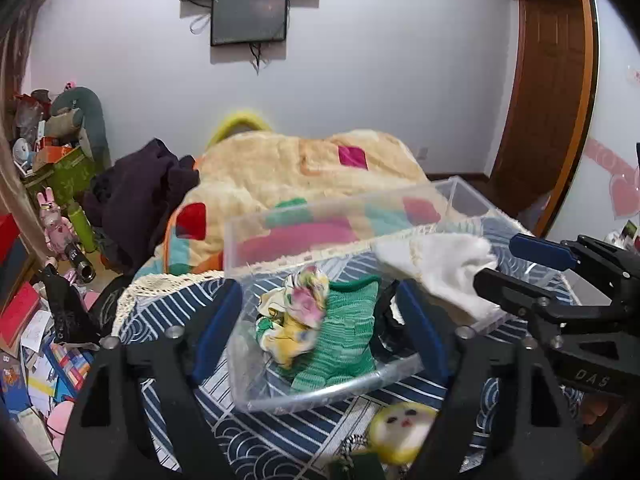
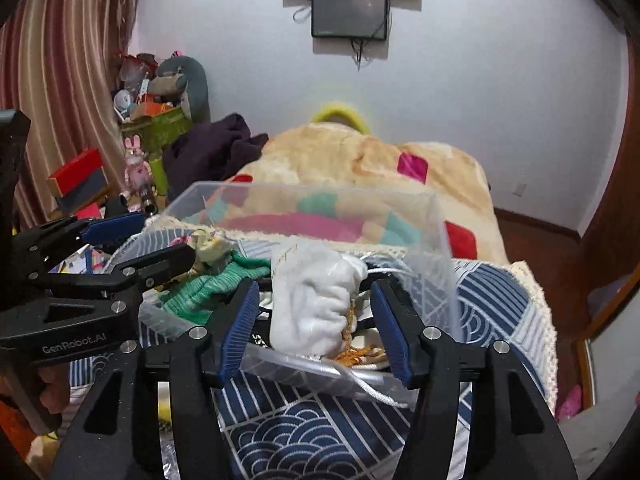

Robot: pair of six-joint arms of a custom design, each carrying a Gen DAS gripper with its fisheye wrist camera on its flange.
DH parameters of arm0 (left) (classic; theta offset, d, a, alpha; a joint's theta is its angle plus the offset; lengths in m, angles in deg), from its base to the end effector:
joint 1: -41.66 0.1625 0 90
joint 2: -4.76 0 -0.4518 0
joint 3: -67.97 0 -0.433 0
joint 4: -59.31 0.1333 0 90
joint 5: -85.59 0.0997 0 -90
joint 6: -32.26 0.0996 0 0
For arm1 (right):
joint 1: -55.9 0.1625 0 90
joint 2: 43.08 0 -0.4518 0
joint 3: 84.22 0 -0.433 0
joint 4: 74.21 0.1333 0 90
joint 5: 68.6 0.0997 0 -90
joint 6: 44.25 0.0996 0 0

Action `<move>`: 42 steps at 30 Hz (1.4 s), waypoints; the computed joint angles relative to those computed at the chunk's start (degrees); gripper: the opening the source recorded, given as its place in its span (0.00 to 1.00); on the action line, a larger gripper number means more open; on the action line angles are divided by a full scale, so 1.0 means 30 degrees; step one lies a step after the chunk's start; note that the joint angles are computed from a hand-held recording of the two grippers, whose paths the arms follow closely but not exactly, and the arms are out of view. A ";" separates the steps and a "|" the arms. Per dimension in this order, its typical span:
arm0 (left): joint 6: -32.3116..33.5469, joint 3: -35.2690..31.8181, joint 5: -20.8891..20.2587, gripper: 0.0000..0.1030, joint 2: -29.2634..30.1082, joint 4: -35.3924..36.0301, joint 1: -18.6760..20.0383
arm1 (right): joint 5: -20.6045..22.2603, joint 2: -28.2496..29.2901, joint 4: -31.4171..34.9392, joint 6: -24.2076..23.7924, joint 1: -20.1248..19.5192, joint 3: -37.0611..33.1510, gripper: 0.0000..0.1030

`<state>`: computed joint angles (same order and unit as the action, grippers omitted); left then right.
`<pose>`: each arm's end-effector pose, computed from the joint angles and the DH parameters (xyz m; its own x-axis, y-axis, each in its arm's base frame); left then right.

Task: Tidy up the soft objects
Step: 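Grasp the beaded bracelet with the left tool while the right tool grasps the plastic bag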

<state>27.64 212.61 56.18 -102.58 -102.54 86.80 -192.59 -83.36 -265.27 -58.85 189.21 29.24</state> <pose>-0.0695 -0.3818 0.3476 -0.7411 -0.0508 -0.6695 0.5230 0.5816 -0.6231 0.4658 -0.3810 0.0137 -0.6045 -0.5284 0.5961 -0.7840 0.5270 -0.3280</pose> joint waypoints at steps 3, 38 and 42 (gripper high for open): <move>-0.0652 0.0293 0.0373 0.83 -0.1309 0.1171 -0.0914 | -0.0031 -0.0314 -0.0869 -0.0104 0.0240 0.0395 0.68; -0.8285 0.3247 -0.2622 0.17 -0.9938 1.3732 -0.2869 | 0.3586 -0.0505 0.1403 0.1593 0.0031 0.3770 0.46; -0.8518 0.3317 -0.2528 0.11 -1.0741 1.4558 -0.3518 | 0.3874 -0.0859 0.0659 0.1602 -0.0059 0.4292 0.31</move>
<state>2.08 222.56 48.60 -134.81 -58.87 76.25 -180.97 -85.94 -263.30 -54.04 189.03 42.12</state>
